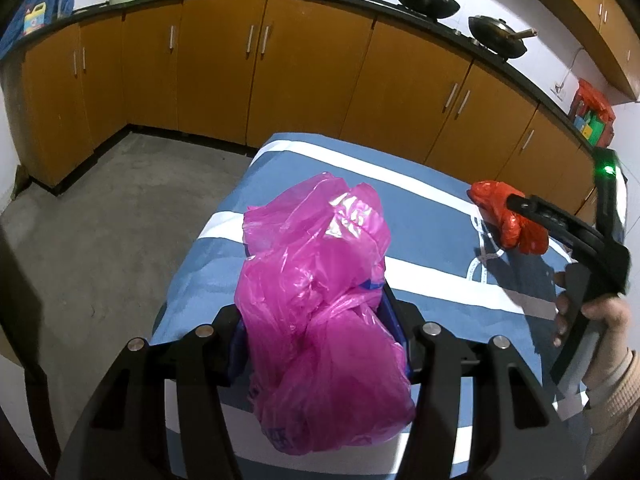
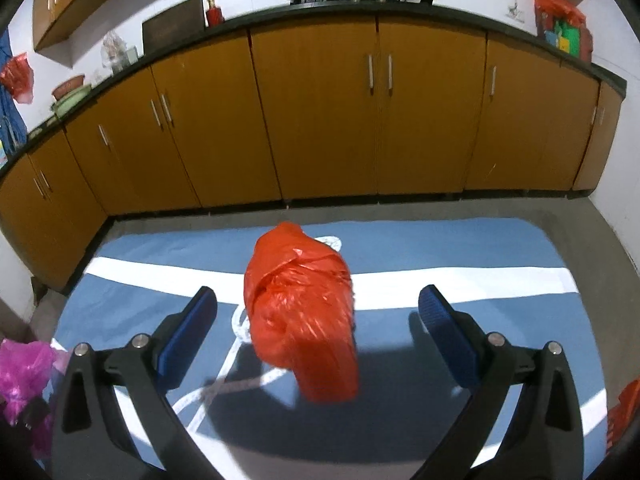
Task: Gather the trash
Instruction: 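Grasp the pink bag with the left tool while the right tool grasps the red bag, then carry the pink bag and red bag over the red basket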
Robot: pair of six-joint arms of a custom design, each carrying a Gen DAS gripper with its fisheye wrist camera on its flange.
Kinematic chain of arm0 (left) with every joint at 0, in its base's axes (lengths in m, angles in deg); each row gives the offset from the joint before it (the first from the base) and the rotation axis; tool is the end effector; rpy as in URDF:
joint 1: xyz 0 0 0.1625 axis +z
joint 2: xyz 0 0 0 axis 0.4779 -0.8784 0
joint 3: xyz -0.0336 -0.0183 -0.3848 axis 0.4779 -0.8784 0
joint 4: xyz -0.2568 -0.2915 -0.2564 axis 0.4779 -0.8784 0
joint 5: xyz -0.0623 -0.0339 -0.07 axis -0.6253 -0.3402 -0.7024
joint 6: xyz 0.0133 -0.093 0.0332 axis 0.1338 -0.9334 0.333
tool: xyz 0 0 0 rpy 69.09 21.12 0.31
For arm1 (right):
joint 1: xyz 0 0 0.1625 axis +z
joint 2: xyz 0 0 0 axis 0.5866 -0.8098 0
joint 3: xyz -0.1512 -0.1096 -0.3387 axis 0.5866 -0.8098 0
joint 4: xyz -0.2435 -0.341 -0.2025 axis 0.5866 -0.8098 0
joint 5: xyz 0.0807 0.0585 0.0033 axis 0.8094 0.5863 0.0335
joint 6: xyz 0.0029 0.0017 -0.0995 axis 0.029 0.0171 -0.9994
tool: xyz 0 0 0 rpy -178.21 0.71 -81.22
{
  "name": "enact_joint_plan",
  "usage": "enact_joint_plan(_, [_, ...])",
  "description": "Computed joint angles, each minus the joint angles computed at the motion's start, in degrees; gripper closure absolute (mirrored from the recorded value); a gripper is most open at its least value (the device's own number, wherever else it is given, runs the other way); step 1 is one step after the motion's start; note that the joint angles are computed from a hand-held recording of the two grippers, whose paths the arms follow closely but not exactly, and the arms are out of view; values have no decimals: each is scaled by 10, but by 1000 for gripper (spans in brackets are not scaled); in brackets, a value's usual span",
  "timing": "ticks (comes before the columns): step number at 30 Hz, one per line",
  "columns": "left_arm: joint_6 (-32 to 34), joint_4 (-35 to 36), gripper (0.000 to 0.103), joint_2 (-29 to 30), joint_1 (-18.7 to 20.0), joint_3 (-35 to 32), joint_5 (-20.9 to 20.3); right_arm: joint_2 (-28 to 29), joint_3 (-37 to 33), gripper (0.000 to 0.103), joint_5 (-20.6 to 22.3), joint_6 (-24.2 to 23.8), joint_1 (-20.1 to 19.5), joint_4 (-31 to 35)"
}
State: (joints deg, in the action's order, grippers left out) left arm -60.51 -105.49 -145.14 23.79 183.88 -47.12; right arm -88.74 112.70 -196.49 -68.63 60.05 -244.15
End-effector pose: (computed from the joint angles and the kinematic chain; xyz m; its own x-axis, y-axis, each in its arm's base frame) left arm -0.0750 -0.4694 0.0790 -0.7323 -0.5429 -0.4111 0.1120 0.4994 -0.8591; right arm 0.1833 -0.7458 -0.0177 -0.6735 -0.4594 0.5791 -0.7045 0.6360 -0.3148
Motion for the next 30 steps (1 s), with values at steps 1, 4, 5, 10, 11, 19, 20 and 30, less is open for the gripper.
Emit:
enact_joint_plan(1, [0,2,47,1,0,-1,0,9,-11,5,-9,-5,2,3])
enact_joint_plan(4, [3,10,47,4,-2,-5,5,19,-25,16,-16,-8,3,16])
enact_joint_plan(5, [1,14,47,4,-3,-6,7,21,-30,22,-18,-7,3,26])
enact_joint_plan(10, [-11,34,47,1,-7,-7,8,20,-29,49,-26,-26,0,45])
enact_joint_plan(11, [-17,43,47,0,-10,-6,9,12,-18,51,-21,-28,-2,36])
enact_joint_plan(19, [-43,84,47,-5,-57,-5,7,-144,155,52,45,-23,-33,4])
enact_joint_plan(20, [-44,89,47,-4,-64,-7,6,-165,177,52,51,-25,-37,2])
enact_joint_plan(30, [-42,107,47,43,-157,-38,-25,-456,407,52,100,-26,-119,-58])
